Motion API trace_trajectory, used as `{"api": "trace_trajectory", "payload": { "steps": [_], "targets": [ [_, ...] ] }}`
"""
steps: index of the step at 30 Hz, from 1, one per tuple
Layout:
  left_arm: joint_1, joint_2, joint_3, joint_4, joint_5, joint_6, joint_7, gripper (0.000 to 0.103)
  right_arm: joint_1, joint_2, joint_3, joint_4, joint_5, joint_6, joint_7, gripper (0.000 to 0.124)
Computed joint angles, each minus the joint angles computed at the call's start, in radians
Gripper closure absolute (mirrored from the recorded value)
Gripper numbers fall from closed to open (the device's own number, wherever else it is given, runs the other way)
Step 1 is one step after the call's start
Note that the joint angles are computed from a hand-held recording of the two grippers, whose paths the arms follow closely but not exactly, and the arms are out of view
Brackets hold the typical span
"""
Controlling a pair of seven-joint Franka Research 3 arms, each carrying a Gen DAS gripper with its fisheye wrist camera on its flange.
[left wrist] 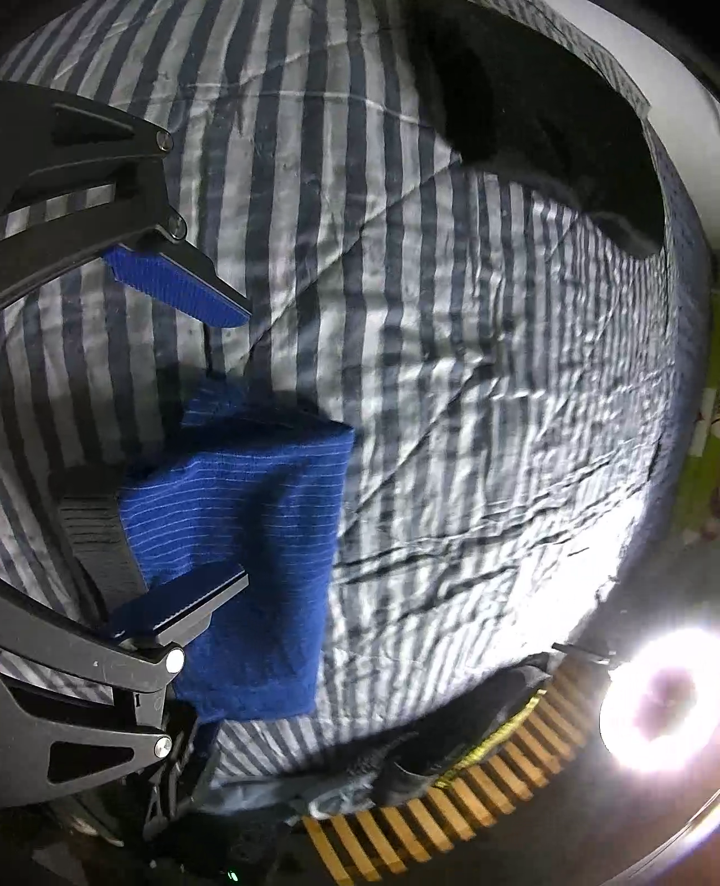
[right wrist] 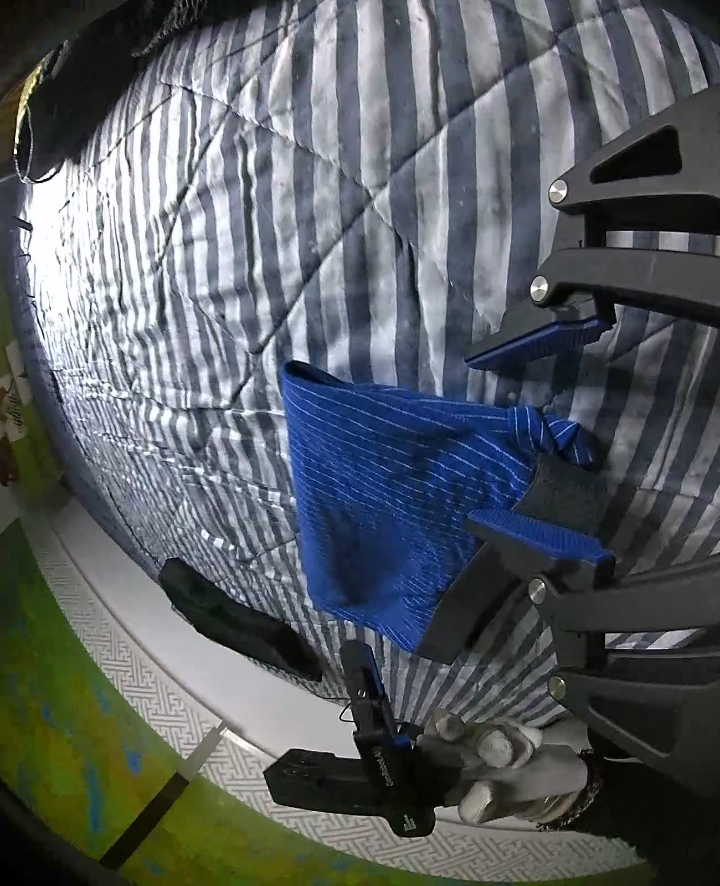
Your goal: Fold small clothes
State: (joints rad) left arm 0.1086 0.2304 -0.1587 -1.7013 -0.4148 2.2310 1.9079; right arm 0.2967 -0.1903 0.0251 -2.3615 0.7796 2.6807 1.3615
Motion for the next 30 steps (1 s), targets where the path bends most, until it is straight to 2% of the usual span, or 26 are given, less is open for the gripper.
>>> {"api": "trace_trajectory", "payload": {
  "steps": [3, 5, 6, 9, 11, 14, 18, 19, 20, 21, 22, 24, 25, 27, 30],
  "targets": [
    [-0.031, 0.02, 0.002, 0.006, 0.095, 0.018, -0.028, 0.014, -0.01, -0.001, 0.015, -0.011, -0.042, 0.037, 0.067, 0.075],
    [-0.045, 0.043, 0.007, 0.023, 0.159, -0.005, -0.06, 0.014, -0.017, -0.009, 0.022, -0.021, -0.087, 0.056, 0.107, 0.075],
    [-0.048, 0.035, 0.002, 0.0, 0.174, 0.031, -0.048, 0.011, -0.015, -0.01, 0.018, -0.023, -0.09, 0.056, 0.108, 0.075],
    [-0.056, 0.034, -0.001, -0.008, 0.215, 0.033, -0.056, 0.005, 0.0, -0.009, -0.005, -0.021, -0.044, 0.031, 0.073, 0.075],
    [-0.057, 0.034, -0.001, -0.011, 0.225, 0.039, -0.075, 0.004, 0.008, -0.01, -0.019, -0.019, 0.004, 0.012, 0.031, 0.075],
    [-0.056, 0.032, -0.005, -0.017, 0.222, 0.053, -0.087, 0.005, 0.019, -0.005, -0.045, -0.013, 0.14, -0.022, -0.057, 0.075],
    [-0.052, 0.017, -0.011, -0.033, 0.203, 0.07, -0.084, 0.023, 0.004, 0.013, -0.037, 0.008, 0.205, -0.047, -0.104, 0.076],
    [-0.052, 0.014, -0.011, -0.036, 0.2, 0.072, -0.083, 0.034, 0.002, 0.017, -0.034, 0.011, 0.218, -0.049, -0.112, 0.078],
    [-0.052, 0.008, -0.014, -0.042, 0.192, 0.077, -0.076, 0.04, 0.0, 0.018, -0.028, 0.012, 0.221, -0.048, -0.113, 0.08],
    [-0.049, 0.007, -0.02, -0.04, 0.172, 0.065, -0.06, 0.051, -0.002, 0.021, -0.023, 0.015, 0.22, -0.048, -0.112, 0.084],
    [-0.052, 0.009, -0.021, -0.036, 0.168, 0.061, -0.055, 0.059, -0.001, 0.027, -0.021, 0.021, 0.224, -0.058, -0.12, 0.093],
    [-0.06, 0.009, -0.021, -0.037, 0.173, 0.067, -0.053, 0.067, -0.002, 0.04, -0.01, 0.033, 0.21, -0.067, -0.115, 0.096],
    [-0.059, 0.01, -0.023, -0.036, 0.161, 0.066, -0.05, 0.077, -0.003, 0.04, -0.003, 0.031, 0.201, -0.057, -0.109, 0.099],
    [-0.056, 0.006, -0.025, -0.04, 0.129, 0.066, -0.053, 0.085, -0.002, 0.04, 0.002, 0.032, 0.192, -0.051, -0.101, 0.104],
    [-0.038, -0.025, -0.023, -0.07, 0.061, 0.077, -0.037, 0.087, 0.004, 0.026, 0.0, 0.024, 0.239, -0.035, -0.122, 0.108]
  ]
}}
